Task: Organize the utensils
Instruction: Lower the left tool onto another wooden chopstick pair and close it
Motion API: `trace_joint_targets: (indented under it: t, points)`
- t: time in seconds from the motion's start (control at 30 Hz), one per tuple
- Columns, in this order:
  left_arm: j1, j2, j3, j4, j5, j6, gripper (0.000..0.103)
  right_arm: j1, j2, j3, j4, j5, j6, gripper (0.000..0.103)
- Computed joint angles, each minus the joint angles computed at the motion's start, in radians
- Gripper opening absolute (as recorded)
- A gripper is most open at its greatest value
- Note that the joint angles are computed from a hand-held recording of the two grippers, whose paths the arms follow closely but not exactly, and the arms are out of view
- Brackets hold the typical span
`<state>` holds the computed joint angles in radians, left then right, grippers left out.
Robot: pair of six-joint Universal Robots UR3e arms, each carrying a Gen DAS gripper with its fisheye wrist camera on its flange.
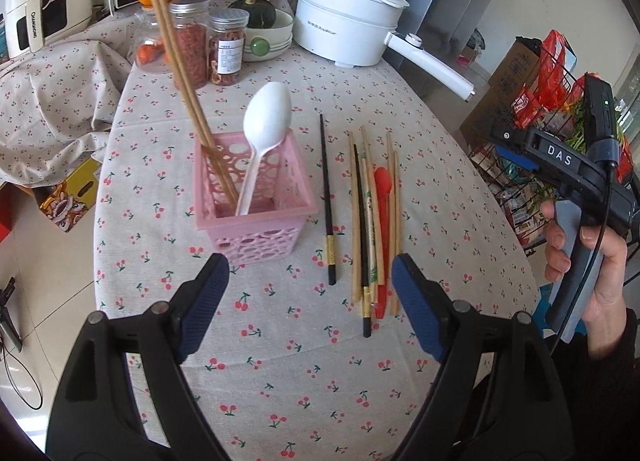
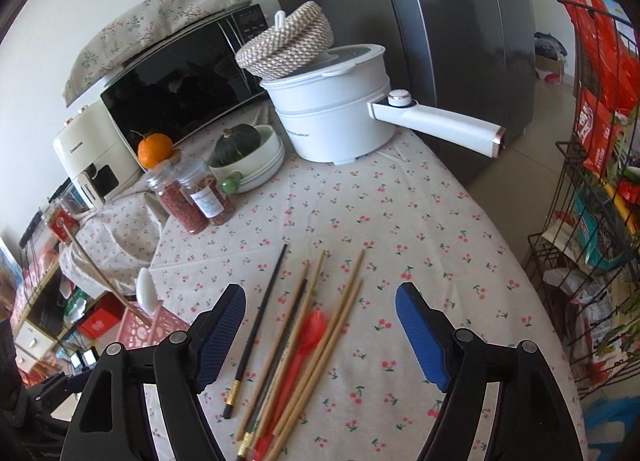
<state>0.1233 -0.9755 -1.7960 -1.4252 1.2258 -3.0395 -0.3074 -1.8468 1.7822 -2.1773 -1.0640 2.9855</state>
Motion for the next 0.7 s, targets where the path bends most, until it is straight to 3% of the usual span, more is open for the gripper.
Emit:
trace_joint_targets:
  t: [0.23,0.4,0.47,0.53,0.7]
  points:
    - [-0.319,-0.233,0.105,0.162,0.111,-0.2,0.083,-0.108,0.001,-0.026,0.19,0.0,-0.094,0.079]
    - [-0.443,-0.412,0.226,0.212,0.178,-0.292,0.083,-0.165,0.029,-0.053,0.274,-0.019,-0.148,0.079]
    - [-0.467,-0.494,0.288,0.212,0.209,-0.309,0.073,-0.191,0.05,-0.07,0.322,-0.007,-0.164,0.079]
    - [-0.477,-0.58,0.363,0.191,0.219,-0.319,0.045,-0.215,0.079,-0.089,0.372,0.013,-0.184,0.079]
    - [-0.484,-0.818,0.584,0.131,0.227,-0.362,0.021,-0.214,0.155,-0.128,0.402,-0.006,-0.204,0.079]
